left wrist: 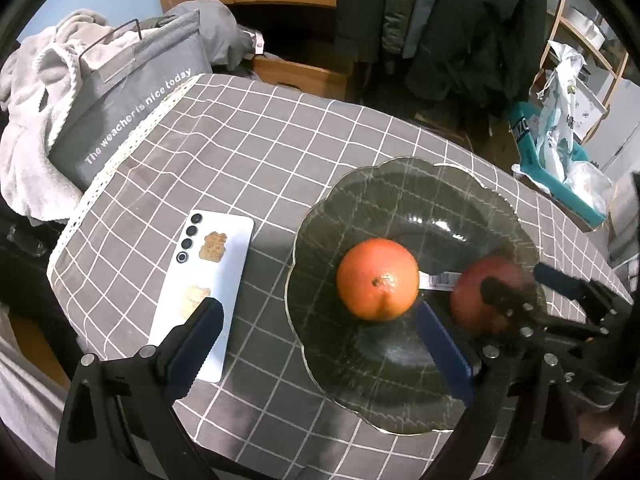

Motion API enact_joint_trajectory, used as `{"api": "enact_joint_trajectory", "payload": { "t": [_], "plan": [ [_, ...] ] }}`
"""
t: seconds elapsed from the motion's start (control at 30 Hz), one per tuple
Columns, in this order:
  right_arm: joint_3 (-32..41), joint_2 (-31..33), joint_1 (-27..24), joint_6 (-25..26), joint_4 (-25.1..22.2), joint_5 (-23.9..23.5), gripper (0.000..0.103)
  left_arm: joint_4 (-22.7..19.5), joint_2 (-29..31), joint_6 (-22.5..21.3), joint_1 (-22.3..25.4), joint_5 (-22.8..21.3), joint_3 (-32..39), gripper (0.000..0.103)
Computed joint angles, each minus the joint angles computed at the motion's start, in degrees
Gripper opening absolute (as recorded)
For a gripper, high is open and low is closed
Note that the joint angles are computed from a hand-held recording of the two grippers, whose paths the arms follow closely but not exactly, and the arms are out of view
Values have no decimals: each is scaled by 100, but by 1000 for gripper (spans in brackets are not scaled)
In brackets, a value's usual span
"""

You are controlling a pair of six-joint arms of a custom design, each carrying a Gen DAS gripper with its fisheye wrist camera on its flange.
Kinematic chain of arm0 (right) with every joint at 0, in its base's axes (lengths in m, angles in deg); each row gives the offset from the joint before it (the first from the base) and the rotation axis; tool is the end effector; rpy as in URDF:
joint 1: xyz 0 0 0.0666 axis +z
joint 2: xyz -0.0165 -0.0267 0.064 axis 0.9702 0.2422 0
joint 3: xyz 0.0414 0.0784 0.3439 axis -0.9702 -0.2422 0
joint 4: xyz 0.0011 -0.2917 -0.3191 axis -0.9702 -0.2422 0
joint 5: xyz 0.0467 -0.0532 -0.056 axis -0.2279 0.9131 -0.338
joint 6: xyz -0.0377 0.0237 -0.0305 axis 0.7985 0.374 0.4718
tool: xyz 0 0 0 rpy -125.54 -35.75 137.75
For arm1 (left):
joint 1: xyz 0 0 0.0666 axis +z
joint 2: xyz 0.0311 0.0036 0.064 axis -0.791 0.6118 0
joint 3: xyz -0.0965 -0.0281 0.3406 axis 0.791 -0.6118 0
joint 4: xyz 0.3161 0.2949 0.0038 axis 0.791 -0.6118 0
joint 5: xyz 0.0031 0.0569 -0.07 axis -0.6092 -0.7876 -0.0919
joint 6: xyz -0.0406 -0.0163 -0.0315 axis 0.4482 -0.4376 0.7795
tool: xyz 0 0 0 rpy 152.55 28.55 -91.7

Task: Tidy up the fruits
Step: 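Lower the orange and apple into the bowl and open both grippers, then withdraw both tools from the bowl back toward the remaining fruit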

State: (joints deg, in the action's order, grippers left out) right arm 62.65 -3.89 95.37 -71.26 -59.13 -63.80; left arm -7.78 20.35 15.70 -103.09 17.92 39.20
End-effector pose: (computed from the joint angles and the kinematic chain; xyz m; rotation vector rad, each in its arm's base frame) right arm 0.3653 0.1306 0.5045 -0.3065 2.6682 0.2379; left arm 0.3231 -0.3774 0.5166 -0.2147 2.6787 -0.0246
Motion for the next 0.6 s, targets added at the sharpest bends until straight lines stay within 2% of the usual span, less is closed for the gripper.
{"api": "enact_joint_trajectory", "payload": {
  "t": [0.6],
  "plan": [
    [539,-300,-322,-45,17,408,83,-128,164,-143,-259,-392,628,98]
  ]
}}
